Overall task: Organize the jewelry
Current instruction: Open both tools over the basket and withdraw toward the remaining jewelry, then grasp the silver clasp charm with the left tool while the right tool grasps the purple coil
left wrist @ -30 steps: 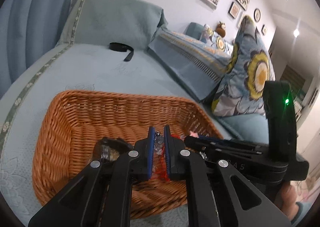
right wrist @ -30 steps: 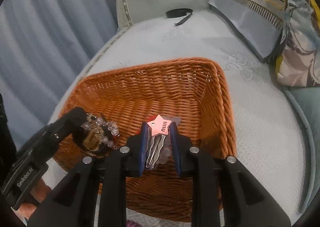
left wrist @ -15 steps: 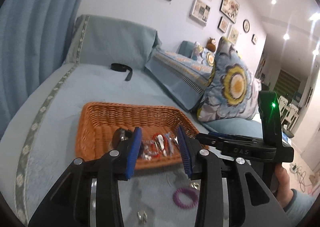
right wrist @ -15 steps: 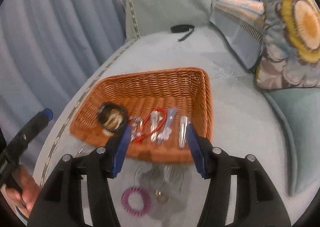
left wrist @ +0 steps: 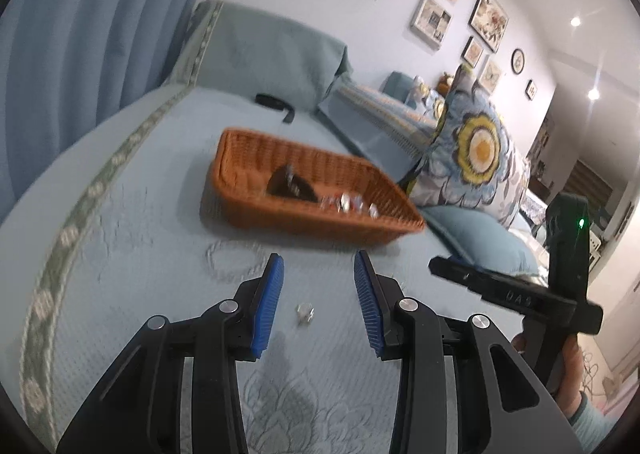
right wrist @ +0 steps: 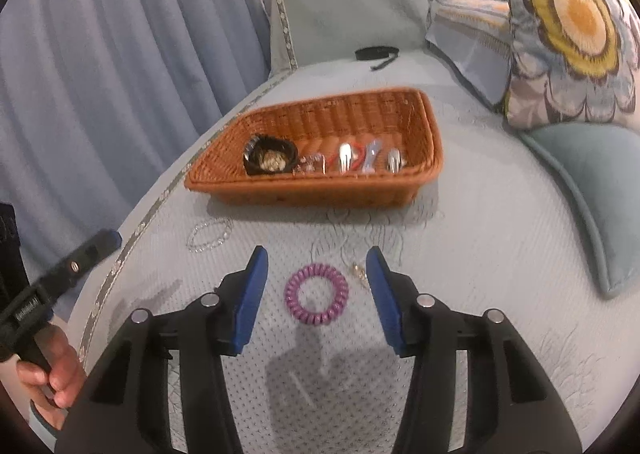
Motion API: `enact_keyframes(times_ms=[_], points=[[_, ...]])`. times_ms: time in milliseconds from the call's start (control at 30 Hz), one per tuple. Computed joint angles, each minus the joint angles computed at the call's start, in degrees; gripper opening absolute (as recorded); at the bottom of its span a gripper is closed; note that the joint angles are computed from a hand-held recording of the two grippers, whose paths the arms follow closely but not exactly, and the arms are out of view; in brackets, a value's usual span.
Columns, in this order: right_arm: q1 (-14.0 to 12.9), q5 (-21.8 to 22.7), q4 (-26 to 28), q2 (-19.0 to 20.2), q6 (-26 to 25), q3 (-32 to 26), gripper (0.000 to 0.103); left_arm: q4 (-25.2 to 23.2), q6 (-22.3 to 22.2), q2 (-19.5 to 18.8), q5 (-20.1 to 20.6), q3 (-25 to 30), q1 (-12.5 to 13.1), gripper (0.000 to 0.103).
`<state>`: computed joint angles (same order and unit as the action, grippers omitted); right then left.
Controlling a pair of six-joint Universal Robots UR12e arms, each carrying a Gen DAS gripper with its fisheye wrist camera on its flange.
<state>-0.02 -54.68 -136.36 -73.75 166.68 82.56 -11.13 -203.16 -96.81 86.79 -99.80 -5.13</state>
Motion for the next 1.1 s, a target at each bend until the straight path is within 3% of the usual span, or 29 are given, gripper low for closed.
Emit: enact_keyframes(times_ms=[200, 300, 467, 733, 967, 1100], points=[[0.2, -1.4, 3.9, 0.8, -1.5, 0.1, 0.037, -5.1, 1.8, -1.4, -3.0, 0.3, 0.6, 0.035], [-0.7, 2.5, 9.2, 1.8, -0.7, -1.0, 0.034, -8.3, 3.4, -2.5, -0.6, 1.5, -0.2, 0.035], [-0.2, 1.0, 10.1, 2.0, -2.1, -1.2, 0.034, -11.1, 5.2, -3.4, -0.5, 2.9, -0.4, 0.035], [2.9, -8.3, 5.9, 2.8, -3.9, -1.7, 0.028, -16.7, 8.3, -4.6, -1.9, 5.1, -0.6, 0.037], [4.3, -13.0, 3.0, 2.8, -5.6, -1.3, 0.027, -19.6, 11.5, -6.3, 1.2, 7.6, -1.8, 0.037], [4.5, -13.3, 2.5, 2.5, -7.6, -0.8, 0.012, -20.2, 12.1, -6.5, 3.2, 8.0, -2.4, 0.037]])
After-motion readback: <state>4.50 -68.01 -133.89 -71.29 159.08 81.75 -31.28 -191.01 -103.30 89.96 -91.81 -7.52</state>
